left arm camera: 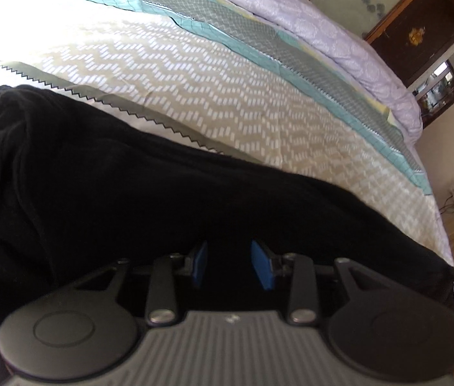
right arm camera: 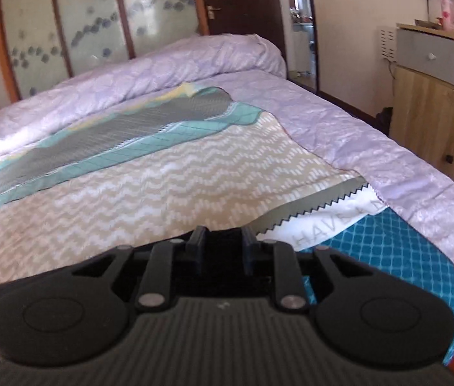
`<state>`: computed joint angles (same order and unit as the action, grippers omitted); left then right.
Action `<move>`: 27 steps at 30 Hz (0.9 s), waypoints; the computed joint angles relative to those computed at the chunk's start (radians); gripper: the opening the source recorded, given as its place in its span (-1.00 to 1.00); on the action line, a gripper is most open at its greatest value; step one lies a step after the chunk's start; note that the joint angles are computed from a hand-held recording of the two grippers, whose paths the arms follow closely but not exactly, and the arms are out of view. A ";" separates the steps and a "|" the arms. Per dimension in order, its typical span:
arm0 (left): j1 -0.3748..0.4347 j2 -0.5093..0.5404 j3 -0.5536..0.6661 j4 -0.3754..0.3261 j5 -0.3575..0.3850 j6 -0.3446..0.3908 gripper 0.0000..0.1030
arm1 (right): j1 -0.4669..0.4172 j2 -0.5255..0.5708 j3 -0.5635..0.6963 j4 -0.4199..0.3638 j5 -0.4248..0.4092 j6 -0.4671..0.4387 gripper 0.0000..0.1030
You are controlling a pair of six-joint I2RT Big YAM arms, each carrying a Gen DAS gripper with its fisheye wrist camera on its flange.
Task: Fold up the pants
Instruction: 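Smooth the pants flat with the left gripper while the right gripper regrasps the hem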
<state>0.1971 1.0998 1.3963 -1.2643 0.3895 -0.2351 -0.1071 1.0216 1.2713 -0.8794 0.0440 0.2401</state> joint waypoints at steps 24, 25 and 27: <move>0.032 -0.025 0.006 -0.024 0.090 -0.013 -0.29 | -0.143 -0.274 -0.284 0.051 -0.201 0.399 0.12; 0.030 -0.026 0.007 -0.020 0.092 -0.014 -0.29 | -0.121 -0.261 -0.270 0.043 -0.200 0.386 -0.12; 0.030 -0.030 0.007 -0.012 0.100 -0.016 -0.29 | -0.081 -0.240 -0.251 0.027 -0.199 0.378 -0.36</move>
<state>0.2272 1.0697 1.4032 -1.2768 0.4897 -0.2514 -0.1876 0.7818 1.0202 -0.8520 -0.1546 0.6185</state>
